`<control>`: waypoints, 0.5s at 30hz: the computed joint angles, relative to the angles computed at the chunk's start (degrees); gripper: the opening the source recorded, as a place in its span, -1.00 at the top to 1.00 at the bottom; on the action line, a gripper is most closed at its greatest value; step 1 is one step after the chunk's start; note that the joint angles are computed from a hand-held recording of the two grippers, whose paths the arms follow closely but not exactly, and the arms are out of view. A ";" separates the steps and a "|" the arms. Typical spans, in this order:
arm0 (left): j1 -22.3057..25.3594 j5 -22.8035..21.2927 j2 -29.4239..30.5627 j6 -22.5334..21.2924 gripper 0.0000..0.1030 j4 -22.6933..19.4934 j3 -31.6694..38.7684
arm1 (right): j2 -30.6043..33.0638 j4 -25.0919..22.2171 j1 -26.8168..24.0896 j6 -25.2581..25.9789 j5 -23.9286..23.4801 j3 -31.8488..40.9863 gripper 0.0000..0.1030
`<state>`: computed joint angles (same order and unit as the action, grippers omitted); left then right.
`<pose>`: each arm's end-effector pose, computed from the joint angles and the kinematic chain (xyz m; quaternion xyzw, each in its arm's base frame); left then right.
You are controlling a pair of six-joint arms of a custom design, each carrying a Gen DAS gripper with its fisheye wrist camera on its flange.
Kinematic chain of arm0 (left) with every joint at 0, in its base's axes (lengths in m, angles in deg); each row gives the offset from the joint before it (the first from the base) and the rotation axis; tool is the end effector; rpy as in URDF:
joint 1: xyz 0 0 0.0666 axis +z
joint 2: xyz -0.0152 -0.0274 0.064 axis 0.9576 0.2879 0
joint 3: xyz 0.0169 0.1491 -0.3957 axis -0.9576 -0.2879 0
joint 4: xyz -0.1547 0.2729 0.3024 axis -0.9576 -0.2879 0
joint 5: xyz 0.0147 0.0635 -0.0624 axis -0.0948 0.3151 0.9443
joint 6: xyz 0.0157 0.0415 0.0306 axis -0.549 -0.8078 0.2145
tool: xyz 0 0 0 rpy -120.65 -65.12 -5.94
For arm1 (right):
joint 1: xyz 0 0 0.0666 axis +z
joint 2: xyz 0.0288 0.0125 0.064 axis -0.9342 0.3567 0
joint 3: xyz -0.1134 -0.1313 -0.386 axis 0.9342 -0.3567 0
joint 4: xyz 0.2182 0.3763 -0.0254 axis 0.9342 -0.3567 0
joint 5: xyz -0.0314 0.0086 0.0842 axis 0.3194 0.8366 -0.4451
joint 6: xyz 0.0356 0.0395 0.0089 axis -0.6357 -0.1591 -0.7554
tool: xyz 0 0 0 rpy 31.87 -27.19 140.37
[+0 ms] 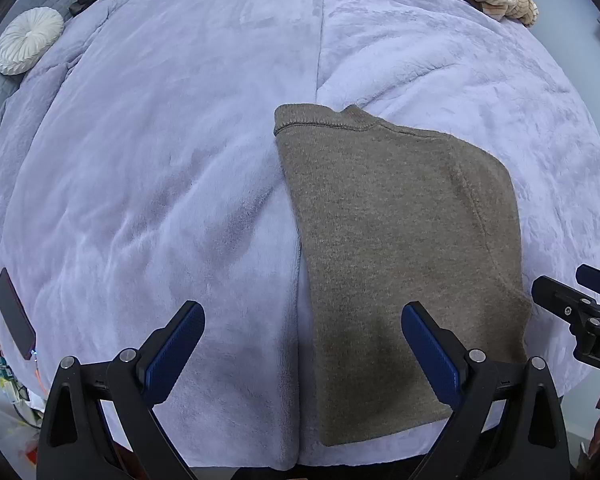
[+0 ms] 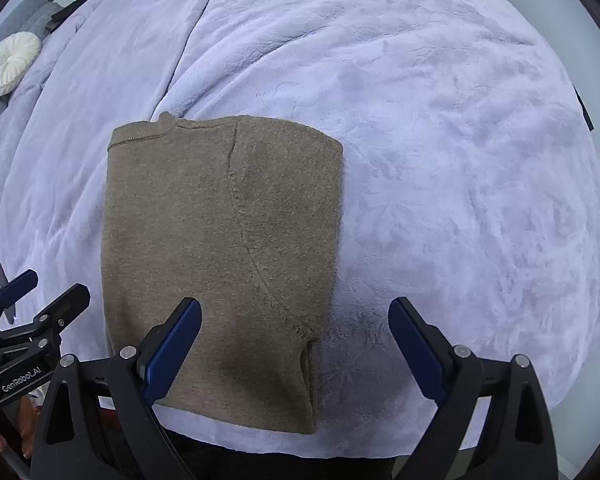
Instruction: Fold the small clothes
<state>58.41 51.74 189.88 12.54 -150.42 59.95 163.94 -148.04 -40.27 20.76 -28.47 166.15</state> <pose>0.6476 -0.1739 0.4290 0.3332 0.9395 -0.0148 0.0787 0.4540 0.2464 0.4293 0.3220 0.9437 0.0262 0.0713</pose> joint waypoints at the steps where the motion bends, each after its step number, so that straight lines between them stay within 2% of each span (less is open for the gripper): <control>1: -0.05 -0.08 -0.10 0.05 -0.93 0.07 -0.14 | -0.01 -0.03 -0.04 0.01 0.05 0.02 -0.86; 15: -0.10 -0.26 0.07 -0.52 -0.93 -0.19 0.11 | 0.15 -0.37 0.05 -0.22 0.31 0.33 -0.86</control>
